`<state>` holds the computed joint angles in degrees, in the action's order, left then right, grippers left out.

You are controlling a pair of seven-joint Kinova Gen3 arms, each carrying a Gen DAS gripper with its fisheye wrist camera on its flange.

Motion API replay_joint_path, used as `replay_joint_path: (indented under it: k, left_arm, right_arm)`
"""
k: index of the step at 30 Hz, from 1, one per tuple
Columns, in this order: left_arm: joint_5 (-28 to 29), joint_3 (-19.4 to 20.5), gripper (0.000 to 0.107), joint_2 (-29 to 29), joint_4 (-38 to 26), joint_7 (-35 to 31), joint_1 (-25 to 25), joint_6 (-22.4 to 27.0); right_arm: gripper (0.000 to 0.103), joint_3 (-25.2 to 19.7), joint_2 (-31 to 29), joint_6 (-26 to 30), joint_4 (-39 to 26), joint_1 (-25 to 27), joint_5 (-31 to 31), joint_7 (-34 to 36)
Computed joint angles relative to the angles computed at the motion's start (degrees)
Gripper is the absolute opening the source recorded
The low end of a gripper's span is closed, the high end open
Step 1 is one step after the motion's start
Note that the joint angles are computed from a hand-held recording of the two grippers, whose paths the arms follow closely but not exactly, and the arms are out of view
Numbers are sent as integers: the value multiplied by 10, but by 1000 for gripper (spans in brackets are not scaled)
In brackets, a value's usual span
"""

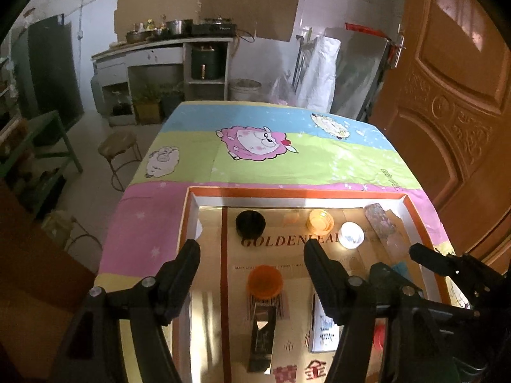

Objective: Organize rigid objects
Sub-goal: 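Lift both open grippers up and away from the tray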

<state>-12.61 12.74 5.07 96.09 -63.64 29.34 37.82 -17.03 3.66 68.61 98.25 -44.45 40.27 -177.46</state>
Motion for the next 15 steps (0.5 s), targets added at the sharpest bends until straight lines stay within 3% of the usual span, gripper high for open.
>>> replay_joint_path:
  k: [7, 15]
  left_arm:
    - [-59, 12, 67, -28, 21, 56, 18, 6]
    - [-48, 31, 67, -59, 35, 51, 9, 6]
  right_arm:
    - [64, -22, -1, 62, -7, -39, 27, -60]
    - [64, -37, -6, 103, -13, -65, 36, -89]
